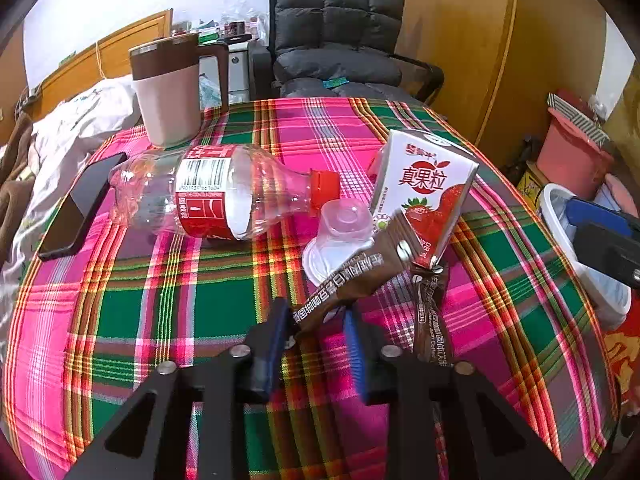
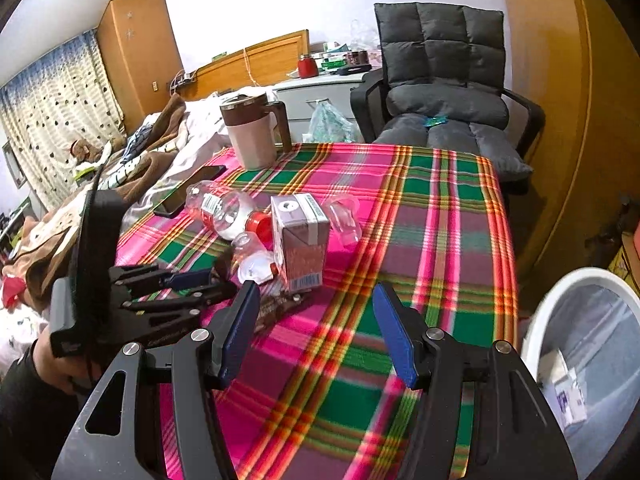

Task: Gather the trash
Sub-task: 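Grasp brown coffee sachet with left gripper while right gripper grasps strawberry drink carton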

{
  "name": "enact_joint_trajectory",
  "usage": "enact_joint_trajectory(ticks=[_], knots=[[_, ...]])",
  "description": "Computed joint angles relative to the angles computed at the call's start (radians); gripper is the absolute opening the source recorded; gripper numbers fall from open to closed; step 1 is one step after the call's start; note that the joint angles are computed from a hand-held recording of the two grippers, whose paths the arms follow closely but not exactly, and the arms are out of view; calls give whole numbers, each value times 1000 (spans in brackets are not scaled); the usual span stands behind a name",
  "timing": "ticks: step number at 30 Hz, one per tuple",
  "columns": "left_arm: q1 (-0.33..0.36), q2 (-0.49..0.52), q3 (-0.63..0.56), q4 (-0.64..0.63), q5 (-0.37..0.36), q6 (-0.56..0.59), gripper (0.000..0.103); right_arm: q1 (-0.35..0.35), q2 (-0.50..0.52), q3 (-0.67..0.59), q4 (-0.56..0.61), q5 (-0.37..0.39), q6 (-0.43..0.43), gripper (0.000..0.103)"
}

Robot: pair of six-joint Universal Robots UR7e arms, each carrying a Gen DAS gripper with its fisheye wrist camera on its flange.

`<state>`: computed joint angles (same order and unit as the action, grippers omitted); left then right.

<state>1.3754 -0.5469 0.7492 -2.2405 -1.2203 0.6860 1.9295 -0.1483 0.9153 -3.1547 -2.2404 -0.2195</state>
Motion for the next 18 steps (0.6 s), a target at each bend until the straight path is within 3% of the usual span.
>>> enact_joint_trajectory(ticks=[5, 11, 15, 18], knots=[[17, -9, -35, 70, -60, -91, 19, -13, 26, -64, 42, 8, -15, 61], [23, -31, -19, 60, -88, -112, 18, -36, 56, -152, 141, 39, -9, 61], [22, -29, -26, 72, -85, -123, 18, -45, 74, -203, 193, 0, 31, 61], [21, -21, -42, 85, -86, -135, 18, -42, 72, -191, 155, -27, 16, 61]])
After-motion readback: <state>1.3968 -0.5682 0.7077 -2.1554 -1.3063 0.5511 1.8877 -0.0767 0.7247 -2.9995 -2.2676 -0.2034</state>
